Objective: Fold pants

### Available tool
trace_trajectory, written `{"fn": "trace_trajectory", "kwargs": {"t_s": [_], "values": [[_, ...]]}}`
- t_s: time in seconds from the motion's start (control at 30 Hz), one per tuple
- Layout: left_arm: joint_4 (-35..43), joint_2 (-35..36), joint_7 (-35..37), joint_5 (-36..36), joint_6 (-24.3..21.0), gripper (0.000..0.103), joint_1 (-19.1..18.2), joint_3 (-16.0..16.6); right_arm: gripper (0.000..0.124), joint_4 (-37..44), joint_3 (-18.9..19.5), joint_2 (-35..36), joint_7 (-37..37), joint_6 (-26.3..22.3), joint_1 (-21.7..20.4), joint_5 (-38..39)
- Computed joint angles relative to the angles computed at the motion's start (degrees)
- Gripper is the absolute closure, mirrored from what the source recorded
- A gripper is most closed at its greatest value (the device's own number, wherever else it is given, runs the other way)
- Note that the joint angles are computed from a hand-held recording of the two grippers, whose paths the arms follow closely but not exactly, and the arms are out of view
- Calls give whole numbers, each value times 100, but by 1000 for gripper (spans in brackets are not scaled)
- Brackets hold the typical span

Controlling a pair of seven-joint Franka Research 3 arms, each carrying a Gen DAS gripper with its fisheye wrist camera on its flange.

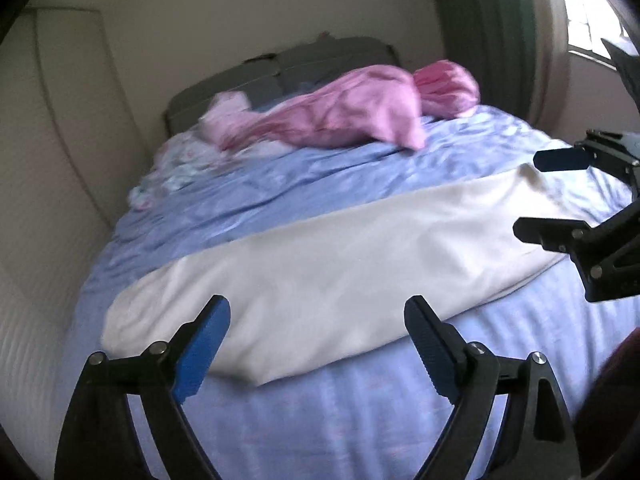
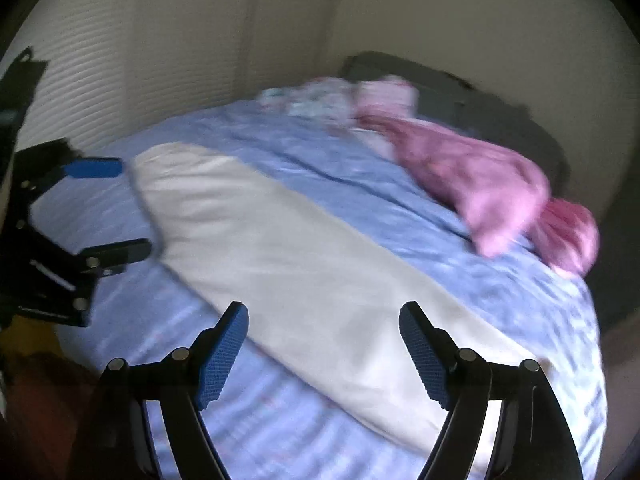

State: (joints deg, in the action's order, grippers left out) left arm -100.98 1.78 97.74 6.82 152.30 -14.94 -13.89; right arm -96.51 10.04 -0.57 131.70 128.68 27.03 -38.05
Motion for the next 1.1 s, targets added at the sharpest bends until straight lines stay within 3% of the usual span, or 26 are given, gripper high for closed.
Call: {"fn": "trace_trajectory", "kwargs": {"t_s": [0.13,0.27,0.37,0.5,0.73,0.8,0.9,1.1], "values": [[617,436,-5,-357,-316,14,-266,-256,45,-1045,0,-1016,791,-21,-350,-196],[1189,967,-586,137,-531,14,-674,-341,45,-2010,19,-1892,1449,-102,-877,-164],[1744,1470,-880,444,-938,14,-976,-364,45,-2734,-66,-2439,1830,-44,-1271,53],[2235,2011,-1271,468,-1384,14,-1264,-364,45,-3572,-93,-3048,2188,42,-1773,216],[2315,2415,-2080,882,-1127,14,-1688,-286,48,-4930,-382,-3921,2677,1074,-2459,862],[2283,2478,-2239,889,-990,14,-1738,-289,61,-5174,-406,-4060,2638,1271,-2567,1097],[2157,2487,-2408,927,-805,14,-1759,-283,71,-5323,-295,-4048,2560,1492,-2724,1397],[2053,2503,-2489,1227,-772,14,-1829,-222,74,-5517,-60,-3991,2369,1851,-2968,2022]]}}
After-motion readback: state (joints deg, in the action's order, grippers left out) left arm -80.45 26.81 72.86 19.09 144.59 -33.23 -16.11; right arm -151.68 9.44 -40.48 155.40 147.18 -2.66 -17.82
